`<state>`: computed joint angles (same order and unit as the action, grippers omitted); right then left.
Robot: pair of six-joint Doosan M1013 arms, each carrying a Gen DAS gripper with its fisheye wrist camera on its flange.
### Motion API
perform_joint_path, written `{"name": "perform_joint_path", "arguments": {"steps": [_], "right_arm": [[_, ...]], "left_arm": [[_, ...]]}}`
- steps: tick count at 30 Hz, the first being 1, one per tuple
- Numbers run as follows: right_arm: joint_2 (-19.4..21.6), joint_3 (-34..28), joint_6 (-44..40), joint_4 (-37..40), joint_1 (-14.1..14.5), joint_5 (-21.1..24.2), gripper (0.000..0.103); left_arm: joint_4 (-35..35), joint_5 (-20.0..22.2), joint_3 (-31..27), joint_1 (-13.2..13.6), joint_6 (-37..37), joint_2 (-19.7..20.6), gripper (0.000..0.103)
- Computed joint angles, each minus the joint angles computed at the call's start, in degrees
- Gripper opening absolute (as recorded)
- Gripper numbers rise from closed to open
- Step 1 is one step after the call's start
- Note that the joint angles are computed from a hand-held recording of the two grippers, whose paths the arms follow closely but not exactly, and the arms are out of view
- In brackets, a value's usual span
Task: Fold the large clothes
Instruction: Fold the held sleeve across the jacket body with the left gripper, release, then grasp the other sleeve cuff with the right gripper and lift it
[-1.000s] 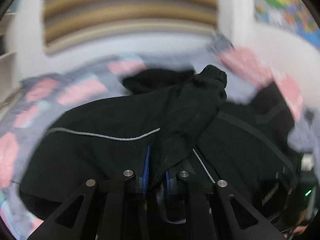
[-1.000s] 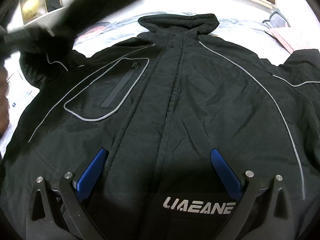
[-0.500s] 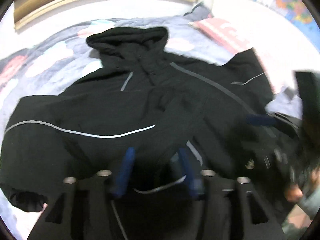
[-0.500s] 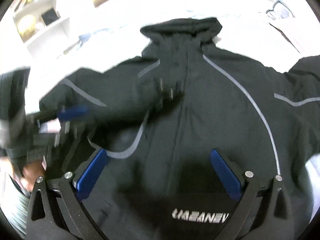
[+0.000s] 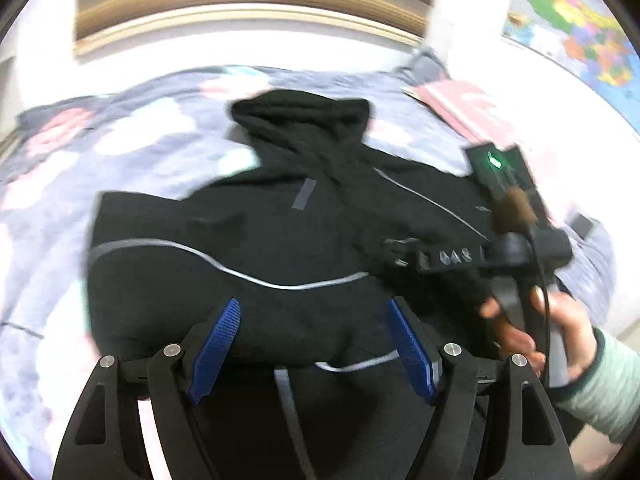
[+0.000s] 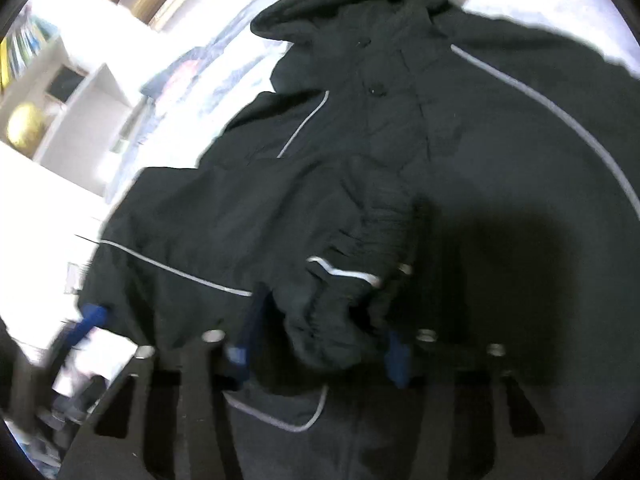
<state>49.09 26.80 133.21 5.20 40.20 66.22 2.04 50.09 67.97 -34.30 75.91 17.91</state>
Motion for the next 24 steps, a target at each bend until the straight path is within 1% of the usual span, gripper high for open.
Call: {"name": "perform_joint_path", "arguments": {"steps": [1, 3, 4, 5, 6, 7, 9, 11, 13, 15, 16, 18, 20, 22, 23, 24], "right_arm": [[-0.1, -0.4, -0.3, -1.3, 0.3, 0.1, 0.037], [-1.4, 0.2, -0.2, -6.5, 0.9, -1.0, 0.035], [-2.5, 1.0, 0.9, -11.2, 1.3, -1.2, 0.035], [-3.6, 2.2, 1.6, -14.0, 1.5, -1.6, 0.035], [-5.4, 4.0, 3.4, -19.6, 1.9, -1.7, 0.035], [-6.3, 5.1, 4.3, -22.4, 2.1, -1.5, 0.035], [-8.9, 8.1, 6.5, -30.5, 2.4, 0.3, 0.035], [-10.5, 10.4, 7.9, -35.1, 2.3, 2.8, 0.035], [-12.3, 13.9, 9.5, -36.0, 1.6, 3.8, 0.035], [-13.4, 17.1, 11.0, -33.5, 0.4, 4.2, 0.035], [-13.6, 18.6, 11.3, -32.1, -0.2, 4.2, 0.035], [-13.2, 20.5, 10.4, -30.1, -1.0, 4.6, 0.035], [-13.1, 22.1, 9.9, -28.1, -1.5, 5.2, 0.034], [-14.1, 24.7, 10.4, -28.6, -1.5, 3.3, 0.035], [-14.0, 24.3, 10.3, -29.2, -1.3, 3.8, 0.036], [-14.1, 24.1, 10.4, -29.4, -1.2, 4.0, 0.041]], "left_arm": [[1.2, -0.2, 0.0, 0.1, -1.6, -0.2, 0.077], [2.1, -0.5, -0.6, 0.7, -4.0, 0.0, 0.077], [3.4, -0.2, -1.2, 0.7, -5.5, 0.2, 0.077], [5.1, 0.4, -1.9, 0.6, -6.8, 0.6, 0.077], [7.3, 1.3, -2.9, 0.3, -8.1, 1.1, 0.077], [8.5, 1.9, -3.9, 0.1, -8.7, 1.8, 0.077], [8.0, 3.5, -6.3, -0.2, -8.4, 3.6, 0.077], [7.1, 5.7, -8.7, -0.5, -7.4, 5.7, 0.077], [6.9, 9.1, -11.7, -1.1, -6.2, 8.7, 0.077], [5.9, 12.2, -13.7, -1.1, -6.0, 11.1, 0.077], [5.7, 14.0, -14.5, -1.2, -6.6, 12.3, 0.077], [6.0, 15.6, -14.6, -1.2, -7.9, 13.6, 0.077], [7.3, 14.6, -13.7, -1.5, -8.0, 13.6, 0.077], [8.8, 13.5, -12.8, -2.0, -8.4, 13.2, 0.077], [9.4, 13.2, -12.3, -2.2, -8.5, 13.0, 0.078], [9.9, 12.2, -11.5, -2.3, -8.8, 12.7, 0.078]]}}
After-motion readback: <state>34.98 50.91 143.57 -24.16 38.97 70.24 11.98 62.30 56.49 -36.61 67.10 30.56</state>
